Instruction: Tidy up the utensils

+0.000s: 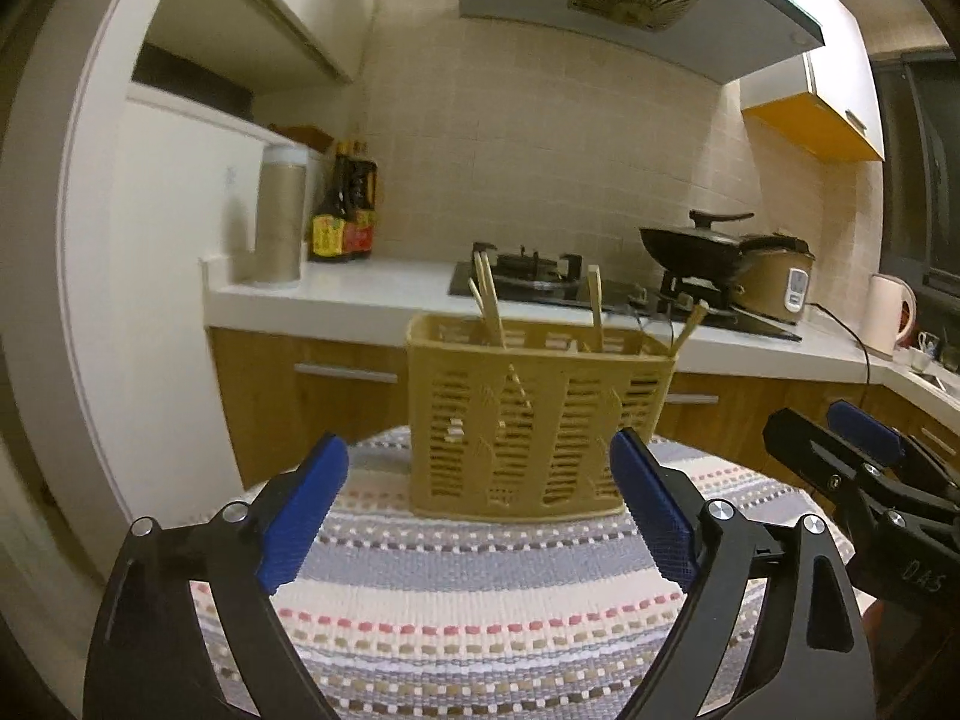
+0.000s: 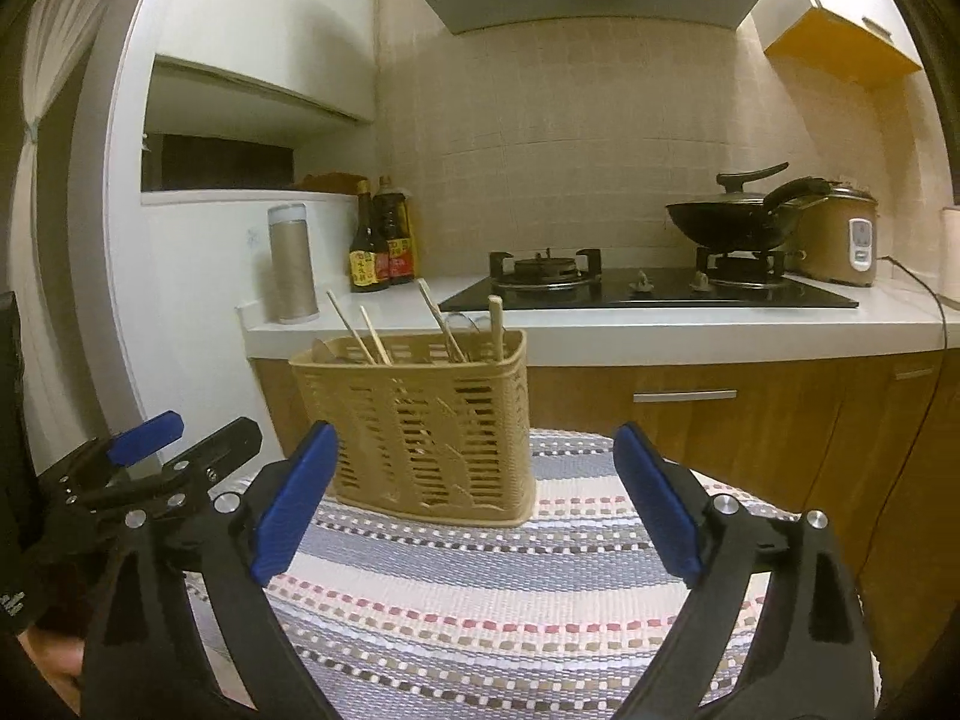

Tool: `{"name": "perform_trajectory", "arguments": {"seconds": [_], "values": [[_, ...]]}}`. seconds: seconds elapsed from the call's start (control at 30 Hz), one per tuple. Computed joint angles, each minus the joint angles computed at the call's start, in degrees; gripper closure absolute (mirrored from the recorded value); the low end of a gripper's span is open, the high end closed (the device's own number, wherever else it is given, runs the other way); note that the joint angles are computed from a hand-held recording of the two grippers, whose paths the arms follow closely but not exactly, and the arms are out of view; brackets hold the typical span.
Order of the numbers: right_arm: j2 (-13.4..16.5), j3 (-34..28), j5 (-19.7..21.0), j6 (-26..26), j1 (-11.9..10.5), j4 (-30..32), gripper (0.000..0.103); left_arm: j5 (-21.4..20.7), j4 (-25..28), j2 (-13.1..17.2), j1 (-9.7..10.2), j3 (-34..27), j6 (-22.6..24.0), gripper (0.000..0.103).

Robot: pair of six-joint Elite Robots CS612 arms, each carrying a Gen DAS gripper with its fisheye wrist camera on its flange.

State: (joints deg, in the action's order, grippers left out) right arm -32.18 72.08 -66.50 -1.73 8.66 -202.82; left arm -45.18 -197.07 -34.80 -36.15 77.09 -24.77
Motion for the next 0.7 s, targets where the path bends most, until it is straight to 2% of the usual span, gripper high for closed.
{"name": "perform_trajectory", "arguments": {"seconds": [0.17,0.23,0.33,0.43,0.57,0.7], "values": [[0.7,-0.8,-0.8,-1.3,0.0,1.2,0.013,0.7,0.7,0.9,0.19,-0.7,-1.4,0.016],[1.0,-0.9,-1.1,-2.4,0.0,1.5,0.012,1.0,2.4,1.1,0.19,-0.8,-1.6,0.016],[1.0,-0.9,-0.5,-3.2,-0.1,2.6,0.011,3.6,5.4,1.4,-0.32,-1.4,-1.3,0.014],[1.0,-0.6,0.1,-2.8,-0.2,1.9,0.008,5.2,6.2,1.9,-0.85,-2.1,0.3,0.011],[0.9,-0.1,-0.9,-3.1,-0.2,-0.2,0.008,9.3,4.7,2.9,-1.67,-3.4,5.2,0.009],[0.9,-0.1,-2.3,-3.2,0.0,-0.9,0.008,10.3,4.2,2.8,-1.74,-3.2,4.8,0.008]]}}
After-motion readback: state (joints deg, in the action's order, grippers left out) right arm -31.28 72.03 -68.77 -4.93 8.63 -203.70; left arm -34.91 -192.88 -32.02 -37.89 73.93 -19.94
